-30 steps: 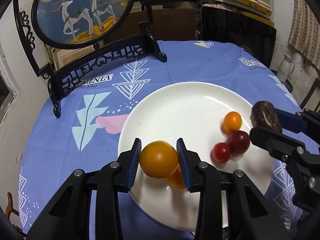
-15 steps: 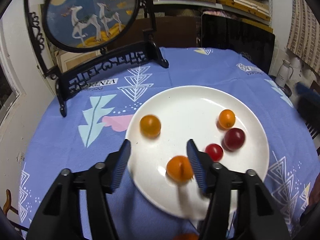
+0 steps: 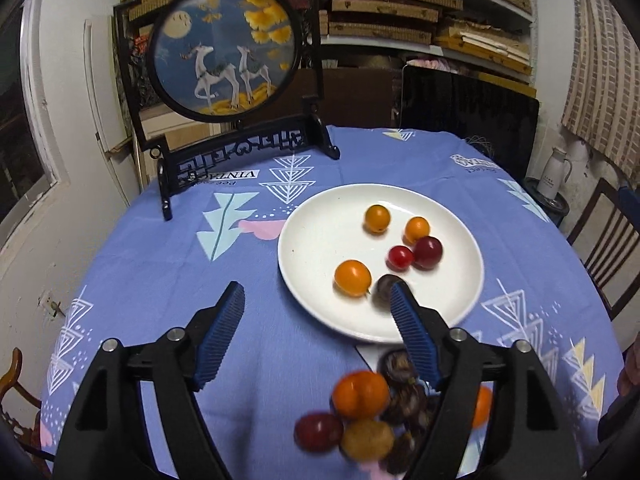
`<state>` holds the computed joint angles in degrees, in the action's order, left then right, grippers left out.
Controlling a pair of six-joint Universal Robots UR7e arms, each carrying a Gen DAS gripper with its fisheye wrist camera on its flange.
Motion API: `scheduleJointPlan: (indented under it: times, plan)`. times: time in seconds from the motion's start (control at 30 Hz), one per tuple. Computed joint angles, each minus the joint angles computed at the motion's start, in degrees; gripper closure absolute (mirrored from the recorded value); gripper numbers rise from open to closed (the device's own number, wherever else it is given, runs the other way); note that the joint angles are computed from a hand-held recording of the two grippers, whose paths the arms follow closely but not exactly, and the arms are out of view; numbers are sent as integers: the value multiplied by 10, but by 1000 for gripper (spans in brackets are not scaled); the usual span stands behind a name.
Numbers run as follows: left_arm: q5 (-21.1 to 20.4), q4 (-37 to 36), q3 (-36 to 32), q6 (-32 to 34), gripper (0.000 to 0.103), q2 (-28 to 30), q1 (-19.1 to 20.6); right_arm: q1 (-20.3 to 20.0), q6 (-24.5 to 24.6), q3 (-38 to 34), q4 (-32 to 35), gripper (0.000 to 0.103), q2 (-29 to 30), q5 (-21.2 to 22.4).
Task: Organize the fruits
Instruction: 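Place the dark mangosteen on the plate with the right tool while the left tool drops its fruit there, then return both tools to the fruit pile and grasp an orange with the right tool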
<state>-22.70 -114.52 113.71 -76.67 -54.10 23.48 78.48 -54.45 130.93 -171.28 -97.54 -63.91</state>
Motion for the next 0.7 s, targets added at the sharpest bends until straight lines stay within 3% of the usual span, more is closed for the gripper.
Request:
scheduleJointPlan:
  times: [0.17, 0.23, 0.33, 0.43, 0.6, 0.7]
  plan:
    - [-12, 23, 25, -36, 23, -11, -32, -2, -54, -2, 132, 3, -36, -87]
    - [-22, 27, 38, -52, 22, -16, -41, 10, -101, 4, 159, 3, -34, -164]
    - [-40, 14, 57, -59, 22, -23, -45, 35, -174, 38, 90, 3, -4, -290]
    - [-67, -24, 77, -39, 22, -25, -47, 45, -205, 51, 54, 4, 29, -357]
    - [-98, -83, 96, 23, 22, -12, -58, 64, -202, 47, 27, 6, 82, -404]
    - [-129, -141, 108, 82, 22, 0, -67, 73, -201, 41, 28, 24, 105, -425]
